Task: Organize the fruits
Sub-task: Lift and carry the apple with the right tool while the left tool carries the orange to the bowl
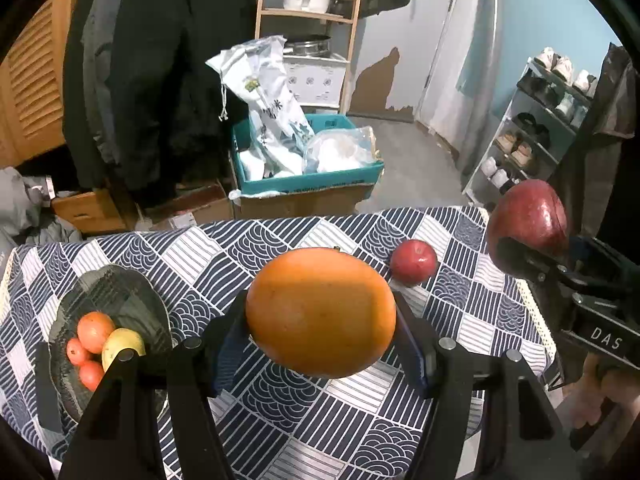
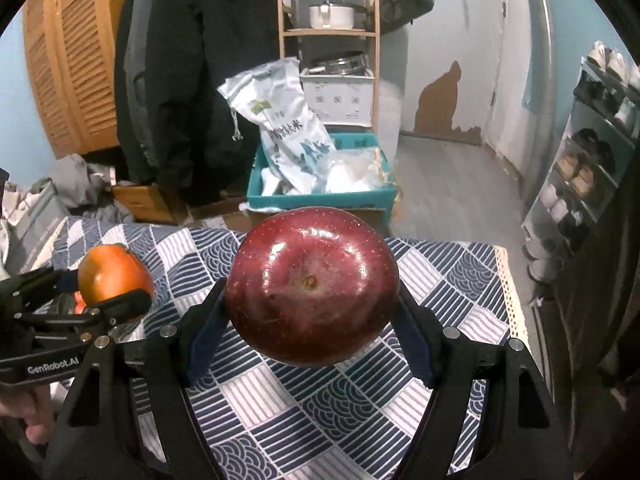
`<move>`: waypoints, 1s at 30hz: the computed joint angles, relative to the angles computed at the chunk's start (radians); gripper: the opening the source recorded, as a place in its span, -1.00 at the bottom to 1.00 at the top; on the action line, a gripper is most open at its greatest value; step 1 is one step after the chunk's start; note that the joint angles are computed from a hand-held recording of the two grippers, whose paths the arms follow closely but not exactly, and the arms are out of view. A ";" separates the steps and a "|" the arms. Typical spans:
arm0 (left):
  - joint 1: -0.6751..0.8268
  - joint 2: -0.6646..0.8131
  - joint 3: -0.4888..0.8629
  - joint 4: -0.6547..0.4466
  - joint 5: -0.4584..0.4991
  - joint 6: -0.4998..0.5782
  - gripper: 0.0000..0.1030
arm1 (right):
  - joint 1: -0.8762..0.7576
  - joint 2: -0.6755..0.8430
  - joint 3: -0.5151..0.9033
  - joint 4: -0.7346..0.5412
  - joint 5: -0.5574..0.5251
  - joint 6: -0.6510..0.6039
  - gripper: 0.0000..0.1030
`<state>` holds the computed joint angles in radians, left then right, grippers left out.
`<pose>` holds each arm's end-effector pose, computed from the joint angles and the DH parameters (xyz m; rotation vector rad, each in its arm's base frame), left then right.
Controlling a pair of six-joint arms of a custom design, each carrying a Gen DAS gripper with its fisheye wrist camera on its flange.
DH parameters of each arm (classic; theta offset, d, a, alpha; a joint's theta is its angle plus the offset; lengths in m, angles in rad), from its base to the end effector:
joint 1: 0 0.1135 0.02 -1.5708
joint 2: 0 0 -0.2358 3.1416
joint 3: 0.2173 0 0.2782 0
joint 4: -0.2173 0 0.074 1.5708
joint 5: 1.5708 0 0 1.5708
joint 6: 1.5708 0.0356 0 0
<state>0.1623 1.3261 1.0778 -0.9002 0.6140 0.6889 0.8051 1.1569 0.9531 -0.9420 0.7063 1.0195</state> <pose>0.2828 0.0255 0.2396 0.8047 2.3405 -0.4945 0.1865 0.1606 0.2411 0.4341 2.2995 -0.1281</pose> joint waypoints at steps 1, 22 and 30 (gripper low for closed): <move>0.005 0.001 0.007 -0.007 0.006 0.004 0.32 | 0.006 0.000 0.005 -0.005 0.005 0.002 0.49; 0.159 0.075 0.130 -0.077 0.074 0.062 0.32 | 0.036 0.126 0.129 0.078 -0.009 -0.087 0.49; 0.226 0.174 0.209 -0.069 0.070 0.049 0.32 | 0.021 0.261 0.233 0.171 -0.066 -0.169 0.49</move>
<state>0.3879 1.4997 1.2867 -0.9688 0.6839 0.7381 0.8263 1.4178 1.1858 -0.7709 0.6406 0.8508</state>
